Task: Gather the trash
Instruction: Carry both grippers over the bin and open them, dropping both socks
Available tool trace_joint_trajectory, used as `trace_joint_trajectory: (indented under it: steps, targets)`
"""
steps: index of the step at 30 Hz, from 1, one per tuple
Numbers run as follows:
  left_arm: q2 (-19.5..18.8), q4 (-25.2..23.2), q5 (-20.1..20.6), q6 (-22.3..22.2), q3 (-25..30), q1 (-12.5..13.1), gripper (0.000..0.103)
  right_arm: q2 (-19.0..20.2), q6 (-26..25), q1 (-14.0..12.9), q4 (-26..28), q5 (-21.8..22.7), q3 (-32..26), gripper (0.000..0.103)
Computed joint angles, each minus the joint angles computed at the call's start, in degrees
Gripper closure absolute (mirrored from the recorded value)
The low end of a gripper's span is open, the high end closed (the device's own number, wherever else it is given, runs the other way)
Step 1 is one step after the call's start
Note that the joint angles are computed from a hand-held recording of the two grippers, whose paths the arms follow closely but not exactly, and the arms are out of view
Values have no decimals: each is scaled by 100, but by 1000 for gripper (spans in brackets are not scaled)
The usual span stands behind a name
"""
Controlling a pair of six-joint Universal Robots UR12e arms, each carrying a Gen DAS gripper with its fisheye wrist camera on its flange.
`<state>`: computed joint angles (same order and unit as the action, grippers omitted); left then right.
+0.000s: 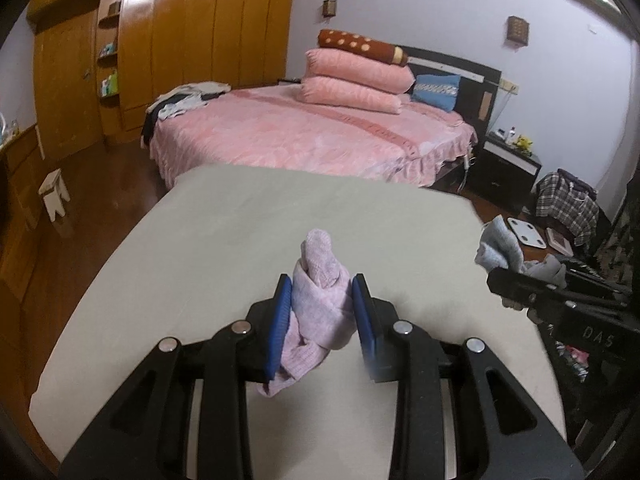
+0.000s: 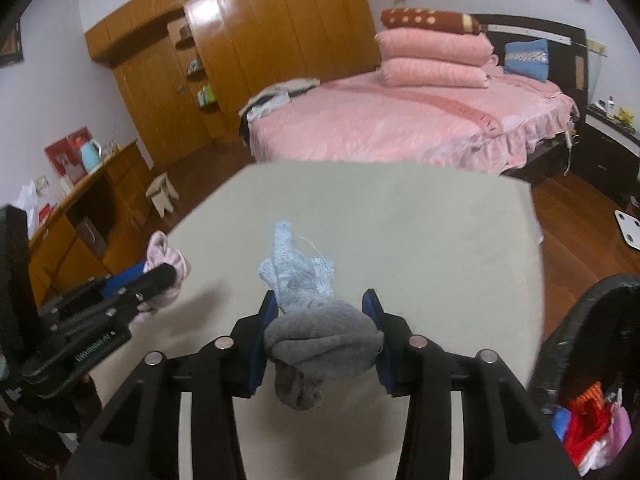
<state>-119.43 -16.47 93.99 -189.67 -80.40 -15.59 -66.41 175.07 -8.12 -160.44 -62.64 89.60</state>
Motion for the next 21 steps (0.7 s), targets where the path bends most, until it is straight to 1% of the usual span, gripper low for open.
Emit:
trace_joint_trajectory:
  steps: [2, 8, 14, 21]
  targets:
    - [-7, 37, -38, 54, 60, -50, 73, -90, 23, -53, -110, -49, 52, 60]
    - [-45, 91, -258, 76, 255, -210, 73, -286, 123, -236, -398, 6, 194, 60]
    - [-134, 166, -440, 194, 478, -412, 73, -518, 205, -481, -655, -2, 411, 60]
    - [-276, 201, -682, 403, 757, -642, 73, -808, 326, -826, -918, -163, 727, 60]
